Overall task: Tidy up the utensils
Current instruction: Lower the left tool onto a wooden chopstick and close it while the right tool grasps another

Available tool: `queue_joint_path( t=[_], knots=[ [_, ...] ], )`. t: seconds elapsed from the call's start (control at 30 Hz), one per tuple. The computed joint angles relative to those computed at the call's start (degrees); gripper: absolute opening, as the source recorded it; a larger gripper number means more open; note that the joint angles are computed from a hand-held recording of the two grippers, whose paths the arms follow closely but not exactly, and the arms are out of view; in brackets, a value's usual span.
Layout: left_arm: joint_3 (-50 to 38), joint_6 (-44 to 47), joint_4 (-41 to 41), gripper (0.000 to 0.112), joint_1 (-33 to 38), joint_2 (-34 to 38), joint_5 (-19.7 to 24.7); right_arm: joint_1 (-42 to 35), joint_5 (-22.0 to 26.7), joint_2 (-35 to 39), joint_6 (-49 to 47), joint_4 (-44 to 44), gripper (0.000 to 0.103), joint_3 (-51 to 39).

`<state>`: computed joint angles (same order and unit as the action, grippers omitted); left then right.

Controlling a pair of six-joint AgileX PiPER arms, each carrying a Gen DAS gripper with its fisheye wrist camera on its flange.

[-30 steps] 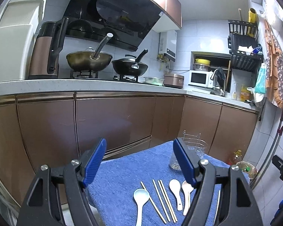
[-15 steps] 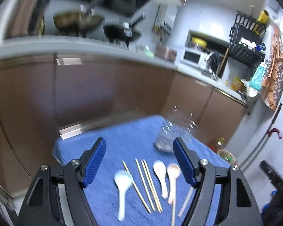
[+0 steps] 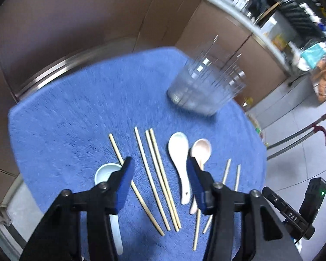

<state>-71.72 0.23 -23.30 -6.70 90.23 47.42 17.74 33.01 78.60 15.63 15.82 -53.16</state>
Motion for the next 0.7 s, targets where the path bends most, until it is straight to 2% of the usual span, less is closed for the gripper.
queue_joint_path(
  t=[0.1, 0.23, 0.53, 0.6, 0.7],
  knots=[
    [-5.8, -0.6, 0.3, 0.037, 0.7, 7.2, 3.9, -2.1, 1.4, 3.6, -5.4, 4.6, 0.039, -1.5],
    [-12.8, -2.7, 1.7, 0.028, 0.5, 14.7, 8.2, -3.0, 2.8, 7.3, -6.5, 5.1, 0.035, -3.6],
    [-20.1, -7.8, 7.7, 0.013, -2.8, 22.5, 11.0, -3.9, 5.0, 13.9, -7.1, 3.9, 0.029, -8.5],
    [-22.0, -8.6, 8.5, 0.011, -3.3, 24.3, 11.8, -4.0, 5.7, 15.2, -6.6, 3.3, 0.023, -9.7],
    [-23.5, -9.4, 8.8, 0.011, -3.9, 26.6, 12.6, -4.5, 6.7, 17.3, -6.4, 2.8, 0.021, -11.3]
  ],
)
